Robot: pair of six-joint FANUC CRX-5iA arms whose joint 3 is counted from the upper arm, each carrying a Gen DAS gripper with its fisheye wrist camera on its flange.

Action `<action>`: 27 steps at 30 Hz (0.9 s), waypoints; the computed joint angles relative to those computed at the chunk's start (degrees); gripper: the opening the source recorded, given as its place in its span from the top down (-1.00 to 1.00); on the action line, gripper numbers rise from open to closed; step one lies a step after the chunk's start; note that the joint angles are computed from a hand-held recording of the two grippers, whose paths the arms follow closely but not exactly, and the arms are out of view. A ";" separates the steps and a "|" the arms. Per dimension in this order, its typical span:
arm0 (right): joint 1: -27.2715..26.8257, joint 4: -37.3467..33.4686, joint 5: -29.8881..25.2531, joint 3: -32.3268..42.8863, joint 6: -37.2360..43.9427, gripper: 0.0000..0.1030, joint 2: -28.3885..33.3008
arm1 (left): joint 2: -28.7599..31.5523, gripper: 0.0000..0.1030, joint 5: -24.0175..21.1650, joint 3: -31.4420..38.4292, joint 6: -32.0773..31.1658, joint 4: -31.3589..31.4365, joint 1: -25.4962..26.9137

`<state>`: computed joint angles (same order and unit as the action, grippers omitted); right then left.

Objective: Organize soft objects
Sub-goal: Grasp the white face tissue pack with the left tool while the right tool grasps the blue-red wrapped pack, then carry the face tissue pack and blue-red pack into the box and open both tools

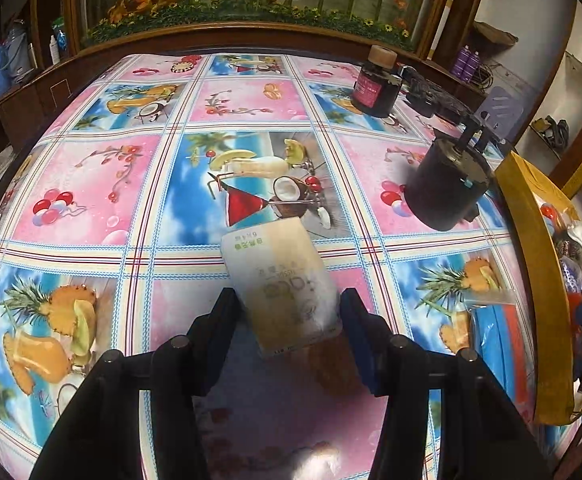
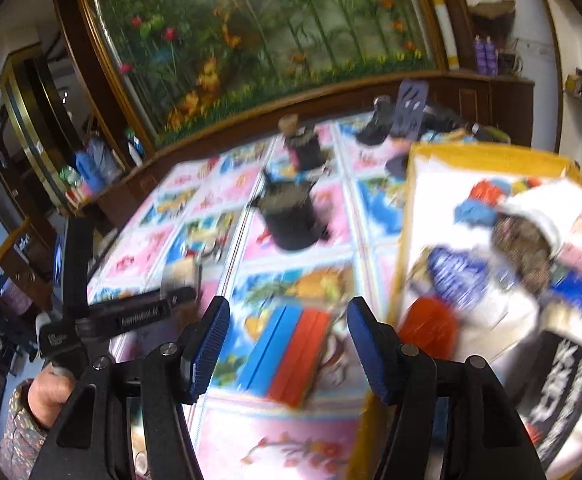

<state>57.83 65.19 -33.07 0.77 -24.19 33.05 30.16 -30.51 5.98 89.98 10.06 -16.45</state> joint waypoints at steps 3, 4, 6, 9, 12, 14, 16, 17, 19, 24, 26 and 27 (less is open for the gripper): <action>2.09 -9.83 -5.03 7.68 10.93 -0.28 4.26 | 0.04 0.00 0.13 -0.17 -1.29 0.79 0.10; 2.66 -12.84 -7.56 10.60 14.26 -0.32 5.76 | -0.01 -0.01 0.20 -0.40 -1.77 1.47 0.21; 3.17 -16.96 -10.36 14.87 18.70 -0.39 8.06 | -0.03 -0.01 0.19 -0.64 -2.43 2.48 0.39; 4.03 -24.35 -19.26 24.62 28.10 -0.43 13.00 | 0.01 -0.02 0.09 -0.64 -2.56 2.83 0.47; 4.39 -27.46 -25.91 31.83 33.57 -0.43 17.11 | 0.16 -0.20 -0.50 0.22 -0.36 0.66 0.33; 4.46 -27.98 -27.15 33.90 35.19 -0.16 18.45 | 0.32 -0.38 -0.95 0.96 1.85 -1.42 0.22; 4.61 -26.83 -29.43 36.33 36.87 0.00 20.33 | 0.52 -0.38 -1.22 1.74 3.31 -3.56 -0.08; 4.48 -26.44 -29.18 36.46 37.25 0.09 20.45 | 0.59 -0.32 -1.42 2.17 4.16 -4.88 -0.29; 3.70 -26.50 -27.87 37.53 38.52 0.20 20.86 | 0.54 0.04 -1.42 2.78 6.02 -7.33 -0.65; 1.66 -21.30 -18.01 33.28 35.53 0.22 18.71 | 0.30 0.04 0.25 1.53 4.05 -4.92 -0.30; 1.30 -16.13 -13.49 27.82 30.14 0.22 16.43 | -0.19 0.05 1.77 0.15 1.80 -2.29 -0.17; 0.99 -13.66 -11.53 25.41 27.62 0.22 15.43 | -0.58 0.05 3.03 -0.81 0.25 -0.74 -0.20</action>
